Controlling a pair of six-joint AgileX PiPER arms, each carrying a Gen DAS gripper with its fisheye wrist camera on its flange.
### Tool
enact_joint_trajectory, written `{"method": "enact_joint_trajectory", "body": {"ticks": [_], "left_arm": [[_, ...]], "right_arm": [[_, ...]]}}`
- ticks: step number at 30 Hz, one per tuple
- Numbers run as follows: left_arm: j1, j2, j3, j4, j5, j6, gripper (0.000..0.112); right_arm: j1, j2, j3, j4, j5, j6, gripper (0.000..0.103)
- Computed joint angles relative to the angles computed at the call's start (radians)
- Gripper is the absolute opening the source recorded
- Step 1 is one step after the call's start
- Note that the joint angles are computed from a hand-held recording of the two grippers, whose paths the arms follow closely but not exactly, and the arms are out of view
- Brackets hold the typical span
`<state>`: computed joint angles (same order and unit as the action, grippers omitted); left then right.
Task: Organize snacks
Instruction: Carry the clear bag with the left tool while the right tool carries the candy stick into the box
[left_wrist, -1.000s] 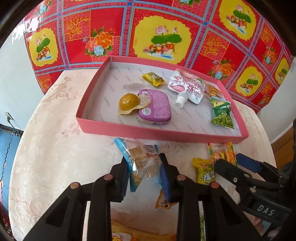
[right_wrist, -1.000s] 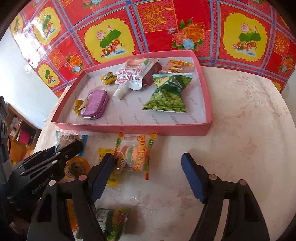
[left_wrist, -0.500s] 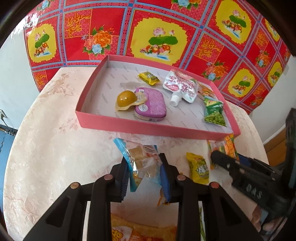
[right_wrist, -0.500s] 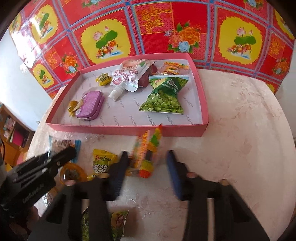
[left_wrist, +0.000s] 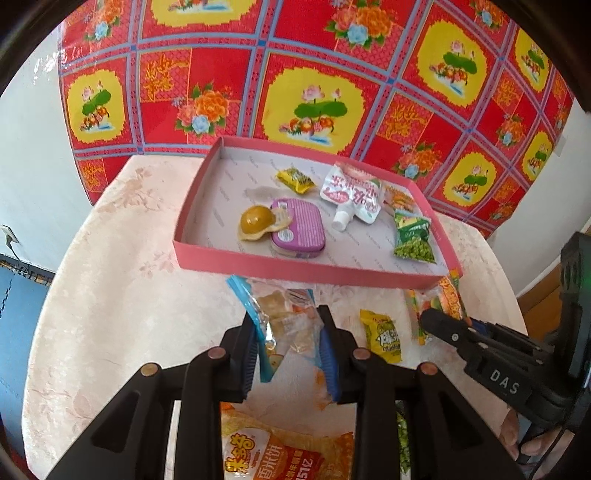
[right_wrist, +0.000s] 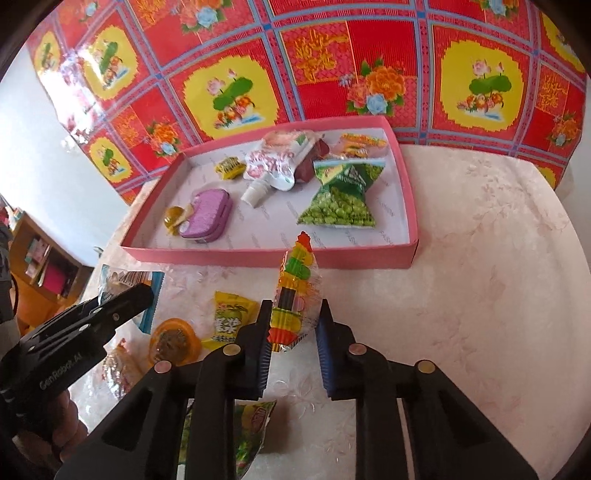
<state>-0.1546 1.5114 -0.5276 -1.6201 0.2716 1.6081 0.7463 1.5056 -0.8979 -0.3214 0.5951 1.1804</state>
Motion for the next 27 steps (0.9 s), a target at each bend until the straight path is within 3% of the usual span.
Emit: {"method": "enact_joint_trajectory", "body": {"ticks": [7, 27], "left_arm": [[0.017, -0.024, -0.005, 0.001, 0.000, 0.002, 0.031], [0.013, 0.030, -0.184, 0.284, -0.011, -0.280, 0.031]], "right_arm": [[0.011, -0.033, -0.003, -0.023, 0.001, 0.011, 0.023], [-0.064, 0.028, -0.137, 0.036, -0.008, -0.169, 0.023]]}}
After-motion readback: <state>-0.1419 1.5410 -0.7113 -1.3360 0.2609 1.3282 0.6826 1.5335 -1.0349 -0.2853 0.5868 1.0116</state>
